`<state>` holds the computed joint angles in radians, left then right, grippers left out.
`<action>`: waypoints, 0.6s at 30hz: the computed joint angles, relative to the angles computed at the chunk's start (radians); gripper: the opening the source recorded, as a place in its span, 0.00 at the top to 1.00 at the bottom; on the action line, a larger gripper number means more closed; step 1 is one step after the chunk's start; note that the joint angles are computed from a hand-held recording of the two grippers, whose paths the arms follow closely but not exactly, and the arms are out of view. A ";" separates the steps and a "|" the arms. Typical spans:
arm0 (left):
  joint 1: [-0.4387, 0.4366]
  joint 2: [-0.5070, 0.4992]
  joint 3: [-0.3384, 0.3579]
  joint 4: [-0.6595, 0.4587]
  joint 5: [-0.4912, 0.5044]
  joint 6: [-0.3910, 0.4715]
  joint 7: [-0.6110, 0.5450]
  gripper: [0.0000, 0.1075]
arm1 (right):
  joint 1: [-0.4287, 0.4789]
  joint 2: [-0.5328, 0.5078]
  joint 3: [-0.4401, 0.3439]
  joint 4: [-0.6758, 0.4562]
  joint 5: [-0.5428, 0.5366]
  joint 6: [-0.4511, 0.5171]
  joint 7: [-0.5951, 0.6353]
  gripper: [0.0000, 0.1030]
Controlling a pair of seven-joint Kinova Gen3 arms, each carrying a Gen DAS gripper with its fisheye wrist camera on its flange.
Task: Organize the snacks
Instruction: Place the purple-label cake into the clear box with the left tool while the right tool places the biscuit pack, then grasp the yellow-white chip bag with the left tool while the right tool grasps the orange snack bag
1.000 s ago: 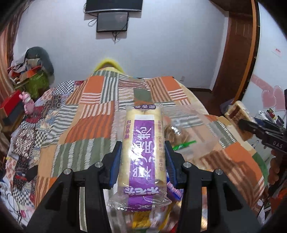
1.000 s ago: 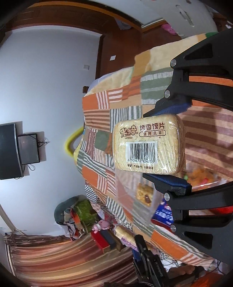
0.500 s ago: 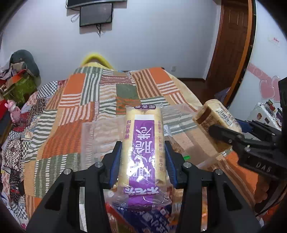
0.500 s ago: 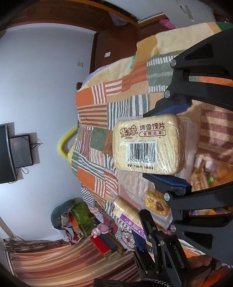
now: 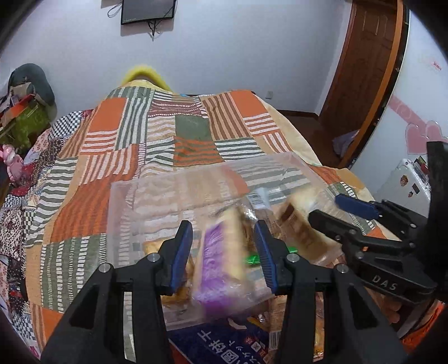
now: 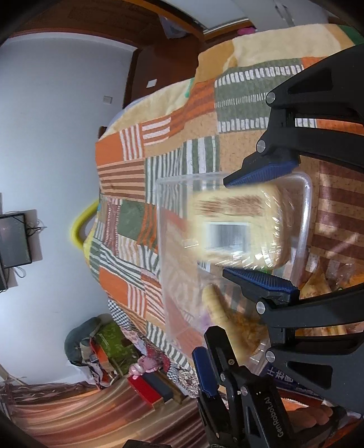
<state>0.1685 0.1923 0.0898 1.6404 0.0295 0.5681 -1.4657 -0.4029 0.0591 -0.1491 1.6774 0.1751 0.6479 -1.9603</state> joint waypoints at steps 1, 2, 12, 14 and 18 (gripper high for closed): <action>0.001 -0.005 -0.001 0.002 -0.001 0.002 0.001 0.58 | 0.002 -0.005 0.000 0.000 -0.005 -0.001 0.009 0.48; 0.002 -0.013 -0.002 0.005 -0.005 0.005 0.004 0.58 | 0.003 -0.011 0.000 0.000 -0.009 0.000 0.014 0.48; 0.022 -0.174 0.000 0.124 -0.104 -0.027 0.074 0.47 | 0.014 -0.118 -0.029 0.053 -0.042 -0.004 0.068 0.41; 0.016 -0.213 0.006 0.158 -0.128 -0.031 0.090 0.45 | 0.015 -0.128 -0.037 0.058 -0.047 -0.001 0.073 0.41; -0.002 -0.281 0.024 0.218 -0.163 -0.024 0.116 0.38 | 0.016 -0.159 -0.050 0.083 -0.059 0.002 0.082 0.38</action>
<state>0.1664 -0.0884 0.1139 1.8585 -0.1334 0.5443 -1.3497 -0.3868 -0.0996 -0.1990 1.7605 0.1156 0.6501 -1.8784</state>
